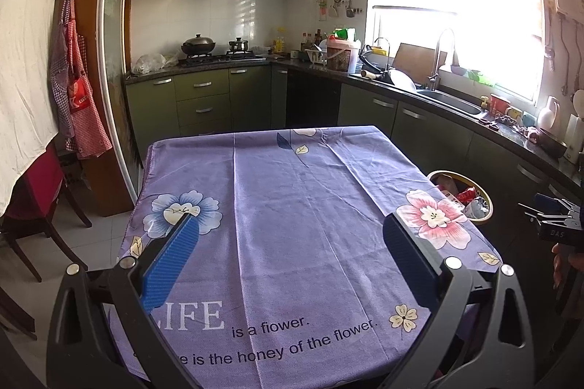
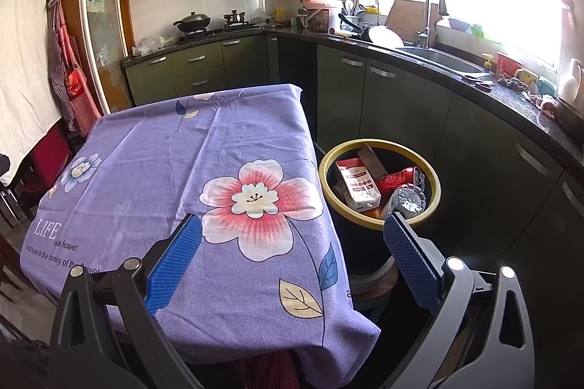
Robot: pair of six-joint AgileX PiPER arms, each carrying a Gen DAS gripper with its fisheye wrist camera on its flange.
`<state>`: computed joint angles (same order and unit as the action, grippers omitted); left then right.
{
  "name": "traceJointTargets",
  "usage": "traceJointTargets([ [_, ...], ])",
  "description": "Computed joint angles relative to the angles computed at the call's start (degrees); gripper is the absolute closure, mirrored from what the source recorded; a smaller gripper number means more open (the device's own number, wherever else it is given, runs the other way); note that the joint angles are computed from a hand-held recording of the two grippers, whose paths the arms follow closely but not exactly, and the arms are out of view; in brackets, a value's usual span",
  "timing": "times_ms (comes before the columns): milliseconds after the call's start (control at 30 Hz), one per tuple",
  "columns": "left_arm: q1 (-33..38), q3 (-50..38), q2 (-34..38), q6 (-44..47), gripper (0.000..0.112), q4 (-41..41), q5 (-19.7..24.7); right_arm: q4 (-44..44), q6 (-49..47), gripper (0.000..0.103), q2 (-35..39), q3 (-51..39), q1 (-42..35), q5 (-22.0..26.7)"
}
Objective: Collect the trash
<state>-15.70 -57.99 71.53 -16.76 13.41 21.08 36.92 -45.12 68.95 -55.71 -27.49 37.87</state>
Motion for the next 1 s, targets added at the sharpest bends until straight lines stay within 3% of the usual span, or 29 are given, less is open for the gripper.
traceJointTargets([
  [600,-0.19,-0.16,0.23,-0.02,0.016,-0.05,0.18,-0.25,0.38,0.005,-0.19,1.08,0.35,-0.85],
  [867,1.5,-0.49,1.27,8.44,0.016,-8.69,0.12,-0.37,0.35,0.005,0.34,0.58,0.15,-0.48],
  [1000,0.97,-0.11,1.53,7.23,0.016,-6.87,-0.6,-0.44,0.43,0.005,0.39,0.6,0.16,-0.52],
])
